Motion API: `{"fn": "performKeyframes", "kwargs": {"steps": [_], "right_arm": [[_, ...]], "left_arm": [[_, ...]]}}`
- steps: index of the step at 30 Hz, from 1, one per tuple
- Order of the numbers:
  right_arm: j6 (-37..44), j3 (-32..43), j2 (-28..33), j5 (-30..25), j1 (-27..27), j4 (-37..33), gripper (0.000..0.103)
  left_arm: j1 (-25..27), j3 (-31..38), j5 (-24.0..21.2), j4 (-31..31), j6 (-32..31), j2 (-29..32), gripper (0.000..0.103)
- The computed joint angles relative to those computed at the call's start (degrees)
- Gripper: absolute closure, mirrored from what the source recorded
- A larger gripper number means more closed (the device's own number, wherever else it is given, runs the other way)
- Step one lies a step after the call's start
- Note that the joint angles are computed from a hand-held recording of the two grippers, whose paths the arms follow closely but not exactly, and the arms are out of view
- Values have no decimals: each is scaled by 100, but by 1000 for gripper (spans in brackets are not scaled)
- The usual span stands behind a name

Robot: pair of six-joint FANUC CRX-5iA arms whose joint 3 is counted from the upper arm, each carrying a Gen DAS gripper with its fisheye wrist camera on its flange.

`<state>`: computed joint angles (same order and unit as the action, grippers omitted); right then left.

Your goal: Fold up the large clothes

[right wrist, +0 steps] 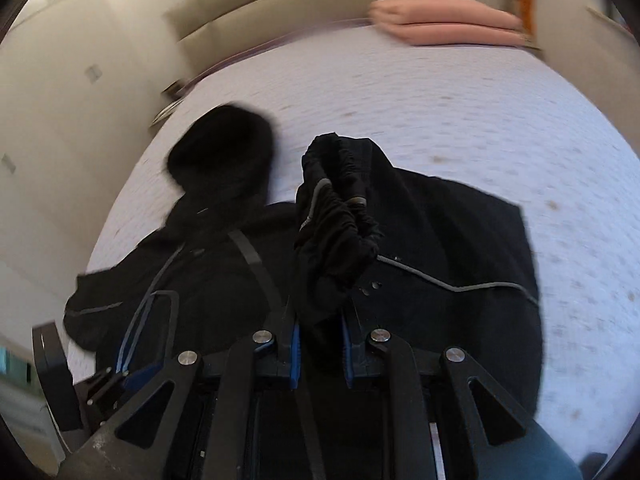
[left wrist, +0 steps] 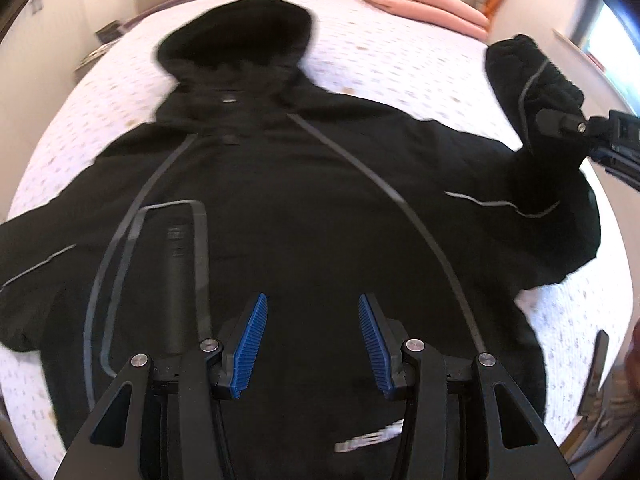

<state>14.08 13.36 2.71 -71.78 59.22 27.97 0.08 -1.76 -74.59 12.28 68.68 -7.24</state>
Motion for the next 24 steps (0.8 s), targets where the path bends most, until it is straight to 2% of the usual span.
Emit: {"fn": "performKeyframes", "kwargs": {"steps": [3, 6, 10, 13, 17, 19, 21, 23, 24], "right_arm": [[484, 766, 684, 171, -3, -326, 84], [992, 1544, 1414, 14, -6, -716, 84], [1332, 2128, 2063, -395, -144, -1389, 83], [1356, 2410, 2440, -703, -218, -1798, 73], [1401, 2411, 2446, -570, -276, -2046, 49], [1437, 2448, 2360, -512, -303, -2226, 47], [1328, 2125, 1992, -190, -266, -2220, 47], [883, 1672, 1569, -33, -90, -1703, 47], [612, 1540, 1449, -150, 10, -1354, 47]], "left_arm": [[390, 26, -31, -30, -132, 7, 54], [713, 58, -82, -70, -214, 59, 54], [1045, 16, -146, -62, -313, 115, 54], [1121, -20, -139, -59, -369, 178, 54], [1166, -22, -197, 104, -485, 309, 54], [1160, 12, -280, 246, -558, 381, 54], [1168, 21, -354, 637, -753, 523, 54], [1138, 11, -497, 1242, -1039, 746, 54], [1103, 10, -536, 1469, -1112, 851, 54]]}}
